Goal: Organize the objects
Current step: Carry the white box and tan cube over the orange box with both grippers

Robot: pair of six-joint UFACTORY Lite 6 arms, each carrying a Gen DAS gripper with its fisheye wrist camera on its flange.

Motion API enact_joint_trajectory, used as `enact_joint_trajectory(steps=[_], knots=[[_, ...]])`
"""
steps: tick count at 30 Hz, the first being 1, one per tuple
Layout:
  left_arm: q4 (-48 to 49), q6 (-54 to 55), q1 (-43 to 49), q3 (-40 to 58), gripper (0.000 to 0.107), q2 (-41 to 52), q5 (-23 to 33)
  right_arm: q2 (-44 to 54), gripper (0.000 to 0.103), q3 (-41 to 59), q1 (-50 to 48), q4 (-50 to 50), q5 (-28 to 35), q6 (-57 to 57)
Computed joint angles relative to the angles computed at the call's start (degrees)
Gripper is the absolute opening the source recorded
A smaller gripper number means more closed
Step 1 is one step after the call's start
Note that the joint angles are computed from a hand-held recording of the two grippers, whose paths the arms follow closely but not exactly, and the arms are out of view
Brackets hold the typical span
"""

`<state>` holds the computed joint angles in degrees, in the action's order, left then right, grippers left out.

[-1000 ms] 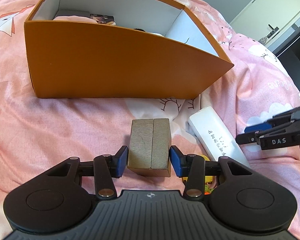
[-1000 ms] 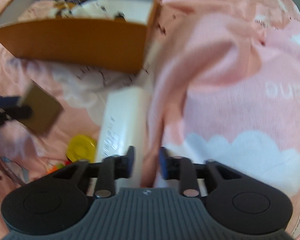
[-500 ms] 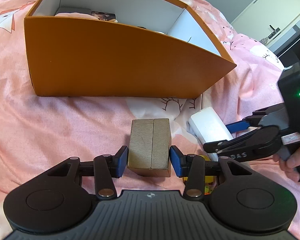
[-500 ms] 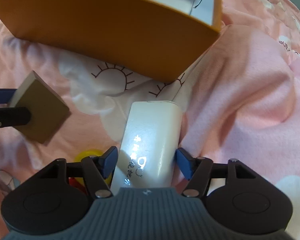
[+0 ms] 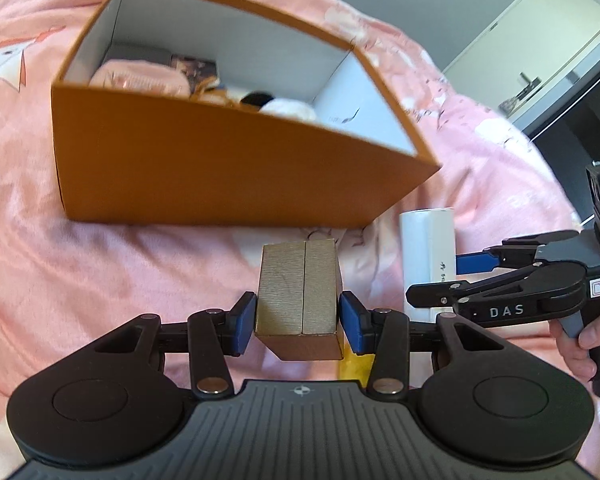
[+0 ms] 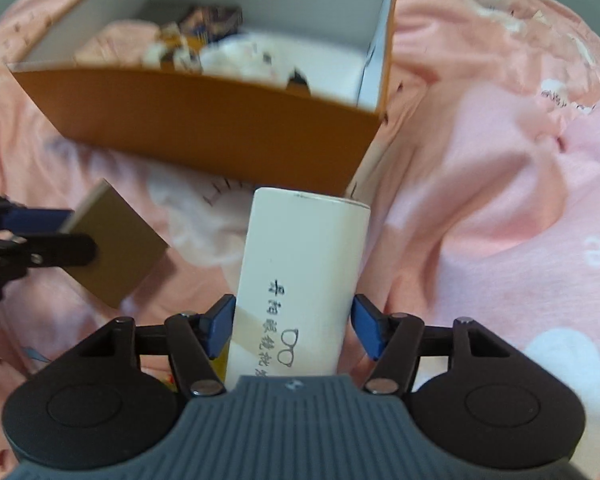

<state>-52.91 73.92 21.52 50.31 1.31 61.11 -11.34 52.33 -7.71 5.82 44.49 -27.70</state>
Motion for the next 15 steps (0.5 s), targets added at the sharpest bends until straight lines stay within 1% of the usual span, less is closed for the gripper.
enact_joint_trajectory(steps=[3,5,10,11,13,15], knots=[[-0.9,-1.0,1.1,2.5,0.051,-0.4,3.3,-2.8,0.064,2.3,-2.0,3.6,2.8,-2.9],[-1.6,-1.6,1.6,4.4,0.051,-0.7,5.0,-4.1,0.063,3.5,-1.8,5.1,3.1,-3.1],[-4.0,-3.5,2.2,11.4,0.051,0.1,8.3,-4.4,0.063,10.9,-3.1,10.2,7.1,-5.9],[-4.6,-4.1,1.9,13.3,0.051,0.7,8.6,-2.5,0.062,12.5,-1.1,10.5,5.8,-4.4],[-5.7,-5.6,0.7,16.9,0.051,1.8,8.4,1.7,0.062,17.9,-0.6,12.8,5.8,-5.2],[-6.7,-6.3,-0.2,20.0,0.051,2.9,7.7,4.5,0.062,23.8,-0.6,14.5,7.3,-5.4]])
